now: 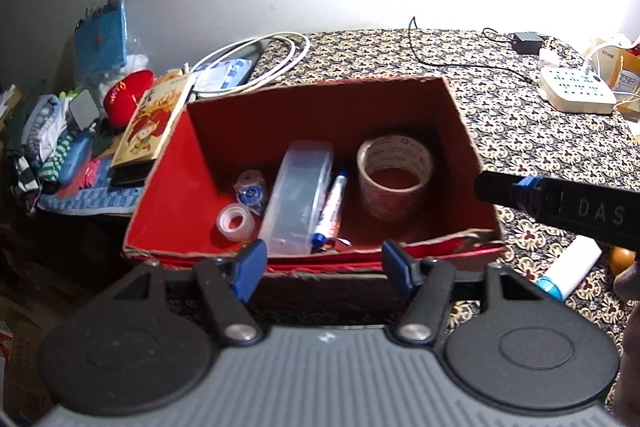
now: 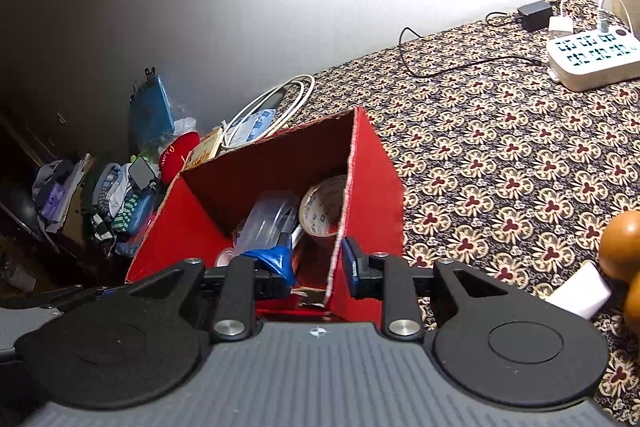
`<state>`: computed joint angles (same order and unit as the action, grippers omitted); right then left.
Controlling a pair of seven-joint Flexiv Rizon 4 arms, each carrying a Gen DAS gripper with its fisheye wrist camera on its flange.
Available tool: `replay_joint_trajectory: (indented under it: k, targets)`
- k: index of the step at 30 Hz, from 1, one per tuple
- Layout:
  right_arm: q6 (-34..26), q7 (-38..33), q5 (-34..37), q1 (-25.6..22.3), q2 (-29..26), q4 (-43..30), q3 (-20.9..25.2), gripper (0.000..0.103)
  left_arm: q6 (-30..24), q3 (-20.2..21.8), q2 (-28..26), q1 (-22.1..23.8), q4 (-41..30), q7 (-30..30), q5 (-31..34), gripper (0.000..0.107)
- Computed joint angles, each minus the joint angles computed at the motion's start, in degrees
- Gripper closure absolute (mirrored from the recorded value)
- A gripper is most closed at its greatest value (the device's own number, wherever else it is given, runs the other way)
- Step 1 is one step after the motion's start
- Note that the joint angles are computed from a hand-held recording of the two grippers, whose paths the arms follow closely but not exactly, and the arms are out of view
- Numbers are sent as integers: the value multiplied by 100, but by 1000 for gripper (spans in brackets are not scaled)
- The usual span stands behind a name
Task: Organize rigid objects
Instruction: 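Withdraw the right gripper from the red box toward the white tube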
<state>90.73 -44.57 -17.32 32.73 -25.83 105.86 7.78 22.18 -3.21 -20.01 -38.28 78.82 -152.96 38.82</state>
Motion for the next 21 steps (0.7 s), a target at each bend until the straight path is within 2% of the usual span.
replay_joint_trajectory:
  k: [12,16,21]
  targets:
    - [118,-301,165,-366,272,460,249,93,-140,-18,-384,-277,-511,43,-77,42]
    - [201,-332,180,-359,365,648,162,93,-166,18,-538,-364,-673,114,-174,42]
    - [435,-166,127,-96,486,942,-279,93,-125,62,-711,-422,-820,225,-347,42]
